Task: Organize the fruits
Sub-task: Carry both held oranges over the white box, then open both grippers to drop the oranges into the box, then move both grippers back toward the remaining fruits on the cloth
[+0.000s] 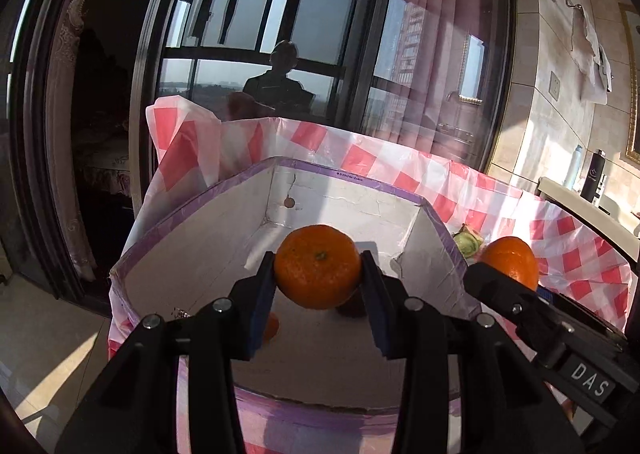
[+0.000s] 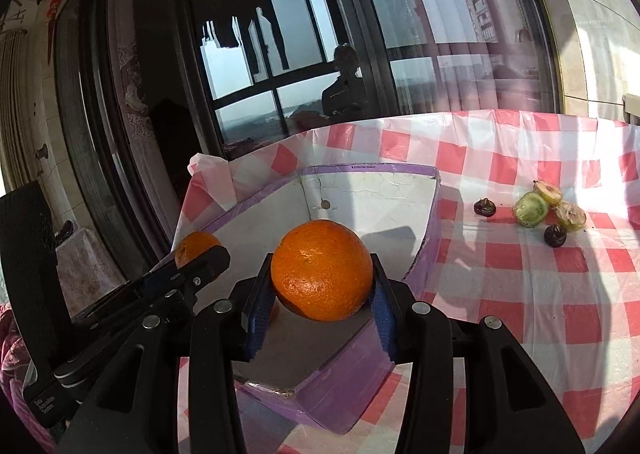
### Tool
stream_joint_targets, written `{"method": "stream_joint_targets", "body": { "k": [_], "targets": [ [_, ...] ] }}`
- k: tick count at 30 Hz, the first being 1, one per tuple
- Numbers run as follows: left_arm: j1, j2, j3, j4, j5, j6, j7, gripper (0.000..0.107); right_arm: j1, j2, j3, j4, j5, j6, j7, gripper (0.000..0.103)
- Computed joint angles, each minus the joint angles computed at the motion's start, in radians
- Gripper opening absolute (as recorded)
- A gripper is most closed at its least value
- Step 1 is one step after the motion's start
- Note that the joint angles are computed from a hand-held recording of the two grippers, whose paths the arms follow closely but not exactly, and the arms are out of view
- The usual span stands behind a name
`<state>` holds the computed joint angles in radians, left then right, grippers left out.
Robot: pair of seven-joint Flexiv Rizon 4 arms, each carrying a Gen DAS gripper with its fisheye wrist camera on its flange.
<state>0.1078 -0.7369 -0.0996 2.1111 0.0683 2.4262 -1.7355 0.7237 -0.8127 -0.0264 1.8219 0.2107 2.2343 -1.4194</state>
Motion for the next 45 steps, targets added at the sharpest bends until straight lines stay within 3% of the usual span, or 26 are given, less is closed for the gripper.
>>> {"method": "stream_joint_targets", "body": {
  "k": [3,5,9,14,18,21,26,27,29,30,31,34,37,39,41,43,45],
  "targets": [
    [0.013,0.008,0.007,-0.014,-0.017,-0.087,0.014,0.042,0.121,-0.003,-0.122,-0.031,0.078,-0.115,-0.061,0.045],
    [-0.024,0.011,0.040,-0.023,-0.066,-0.124,0.057,0.042,0.226,-0.013,-0.241,-0.047,0.131,-0.212,-0.084,0.045],
    [-0.058,0.037,0.068,-0.040,-0.123,-0.258,0.154,0.042,0.409,-0.063,-0.481,-0.050,0.142,-0.378,-0.045,0.045],
    [-0.177,0.054,0.164,-0.086,-0.247,-0.478,0.331,0.043,0.443,-0.039,-0.560,-0.055,0.019,-0.590,0.015,0.046],
    [-0.187,0.063,0.169,-0.092,-0.280,-0.540,0.368,0.045,0.414,-0.009,-0.543,-0.067,-0.060,-0.695,0.050,0.049],
    [-0.173,0.068,0.152,-0.082,-0.282,-0.537,0.374,0.048,0.396,-0.004,-0.523,-0.054,-0.093,-0.666,0.069,0.050],
    [-0.166,0.068,0.141,-0.073,-0.266,-0.494,0.349,0.058,0.401,-0.016,-0.536,-0.004,-0.120,-0.531,0.123,0.050],
    [-0.209,0.060,0.171,-0.069,-0.322,-0.458,0.374,0.074,0.396,-0.019,-0.533,0.006,-0.123,-0.490,0.130,0.050],
    [-0.325,0.031,0.252,-0.057,-0.500,-0.358,0.424,0.102,0.414,-0.042,-0.564,0.036,-0.104,-0.378,0.161,0.061],
    [-0.344,0.027,0.274,-0.047,-0.491,-0.296,0.387,0.101,0.423,-0.056,-0.574,0.051,-0.068,-0.299,0.170,0.082],
    [-0.334,0.026,0.282,-0.035,-0.437,-0.227,0.324,0.101,0.416,-0.070,-0.565,0.062,-0.018,-0.191,0.164,0.086],
    [-0.261,0.031,0.206,0.015,-0.363,0.019,0.214,0.101,0.375,-0.097,-0.522,0.068,0.095,0.045,0.155,0.086],
    [-0.193,0.018,0.131,0.030,-0.226,0.244,0.116,0.101,0.307,-0.111,-0.464,0.054,0.201,0.182,0.188,0.086],
    [-0.176,0.006,0.091,0.007,-0.122,0.308,0.119,0.101,0.257,-0.115,-0.432,0.035,0.290,0.195,0.223,0.086],
    [-0.164,-0.018,0.054,-0.034,0.009,0.329,0.144,0.101,0.216,-0.104,-0.417,0.021,0.376,0.116,0.237,0.086],
    [-0.168,-0.044,0.016,-0.092,0.132,0.288,0.185,0.101,0.170,-0.088,-0.406,0.022,0.438,0.016,0.242,0.087],
    [-0.150,-0.070,-0.041,-0.166,0.274,0.171,0.188,0.101,0.121,-0.078,-0.394,0.028,0.474,-0.052,0.242,0.087]
  ]
}}
